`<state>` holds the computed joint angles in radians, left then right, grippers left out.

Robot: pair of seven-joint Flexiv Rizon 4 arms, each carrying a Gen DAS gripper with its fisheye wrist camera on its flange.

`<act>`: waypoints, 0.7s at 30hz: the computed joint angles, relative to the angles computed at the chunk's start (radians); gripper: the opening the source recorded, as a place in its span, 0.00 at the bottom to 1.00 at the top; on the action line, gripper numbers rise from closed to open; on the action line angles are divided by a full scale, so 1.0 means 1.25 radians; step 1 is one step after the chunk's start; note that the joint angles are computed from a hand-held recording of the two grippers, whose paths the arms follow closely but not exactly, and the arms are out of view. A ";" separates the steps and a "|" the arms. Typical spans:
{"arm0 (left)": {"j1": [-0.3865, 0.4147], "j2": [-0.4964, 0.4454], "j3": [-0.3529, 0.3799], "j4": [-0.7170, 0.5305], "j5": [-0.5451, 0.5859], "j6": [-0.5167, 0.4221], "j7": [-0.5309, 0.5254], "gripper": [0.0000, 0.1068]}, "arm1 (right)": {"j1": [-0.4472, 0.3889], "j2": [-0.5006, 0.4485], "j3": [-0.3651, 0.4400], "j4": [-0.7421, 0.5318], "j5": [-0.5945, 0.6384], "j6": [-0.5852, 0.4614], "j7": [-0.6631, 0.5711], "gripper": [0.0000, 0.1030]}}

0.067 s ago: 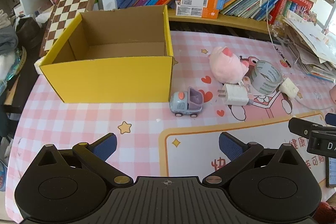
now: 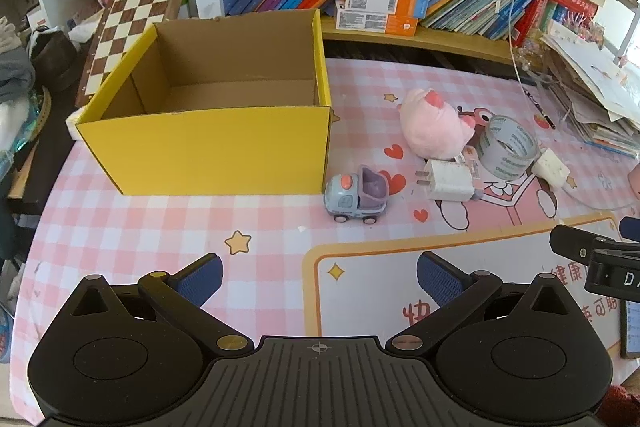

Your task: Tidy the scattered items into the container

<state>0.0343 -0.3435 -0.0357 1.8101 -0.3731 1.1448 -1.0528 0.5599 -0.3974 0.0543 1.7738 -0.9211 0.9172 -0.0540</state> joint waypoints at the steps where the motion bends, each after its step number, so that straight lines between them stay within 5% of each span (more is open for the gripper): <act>1: -0.001 0.000 0.000 0.001 0.002 0.003 0.000 0.96 | 0.000 0.000 0.000 0.000 0.000 0.000 0.000 1.00; 21: -0.003 -0.005 0.004 -0.008 0.014 -0.008 -0.019 0.96 | 0.000 -0.003 0.000 -0.003 0.012 0.001 -0.001 1.00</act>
